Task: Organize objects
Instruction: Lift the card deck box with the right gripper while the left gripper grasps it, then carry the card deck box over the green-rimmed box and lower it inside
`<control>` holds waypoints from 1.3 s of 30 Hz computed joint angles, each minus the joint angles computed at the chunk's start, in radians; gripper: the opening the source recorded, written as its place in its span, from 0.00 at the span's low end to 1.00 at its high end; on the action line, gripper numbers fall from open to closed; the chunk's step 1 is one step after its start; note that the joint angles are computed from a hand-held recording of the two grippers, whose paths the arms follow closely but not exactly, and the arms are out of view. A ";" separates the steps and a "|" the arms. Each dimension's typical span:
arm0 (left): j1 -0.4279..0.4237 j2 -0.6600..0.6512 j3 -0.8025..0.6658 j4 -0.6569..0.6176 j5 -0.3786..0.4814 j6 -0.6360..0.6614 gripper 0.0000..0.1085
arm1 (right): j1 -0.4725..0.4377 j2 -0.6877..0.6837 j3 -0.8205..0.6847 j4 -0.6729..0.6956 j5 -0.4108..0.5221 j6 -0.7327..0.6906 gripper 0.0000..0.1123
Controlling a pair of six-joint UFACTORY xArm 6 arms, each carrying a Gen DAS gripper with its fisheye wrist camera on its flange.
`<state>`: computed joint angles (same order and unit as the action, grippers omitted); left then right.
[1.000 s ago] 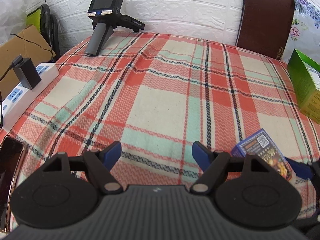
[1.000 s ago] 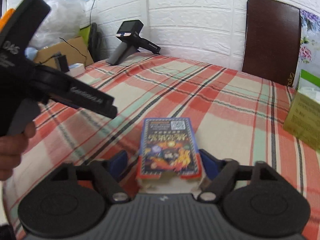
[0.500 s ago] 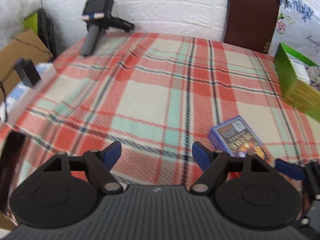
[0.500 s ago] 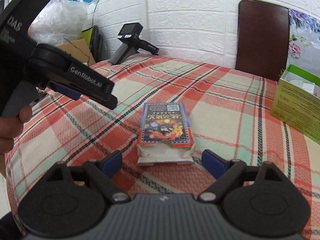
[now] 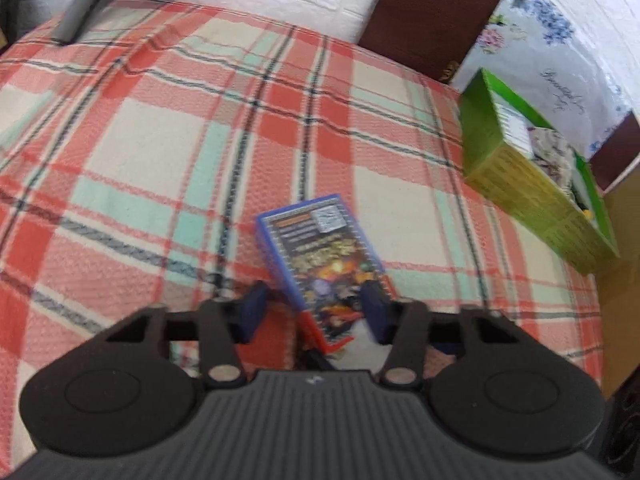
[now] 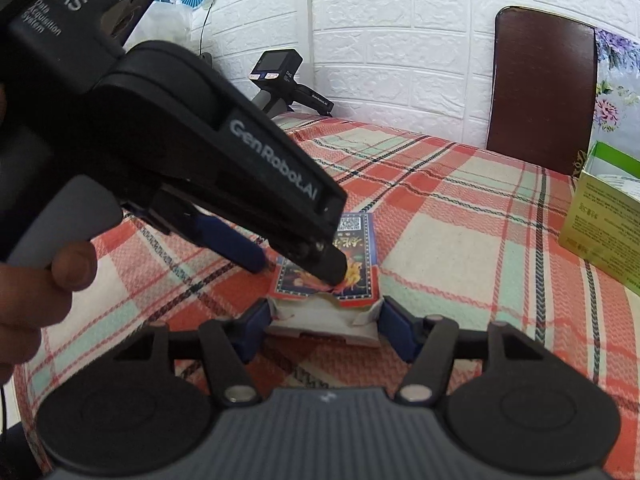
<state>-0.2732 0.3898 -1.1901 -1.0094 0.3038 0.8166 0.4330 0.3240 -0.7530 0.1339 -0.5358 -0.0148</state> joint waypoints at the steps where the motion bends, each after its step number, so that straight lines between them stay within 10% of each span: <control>1: -0.002 -0.001 -0.002 0.016 -0.004 -0.015 0.39 | 0.001 0.001 0.002 0.011 -0.010 0.004 0.53; 13: -0.110 -0.023 -0.094 -0.032 -0.045 0.121 0.34 | -0.042 -0.043 0.058 0.145 -0.229 -0.011 0.52; 39: -0.296 0.344 -0.663 0.502 -0.003 -0.263 0.34 | -0.335 0.042 -0.062 0.161 -0.322 0.073 0.52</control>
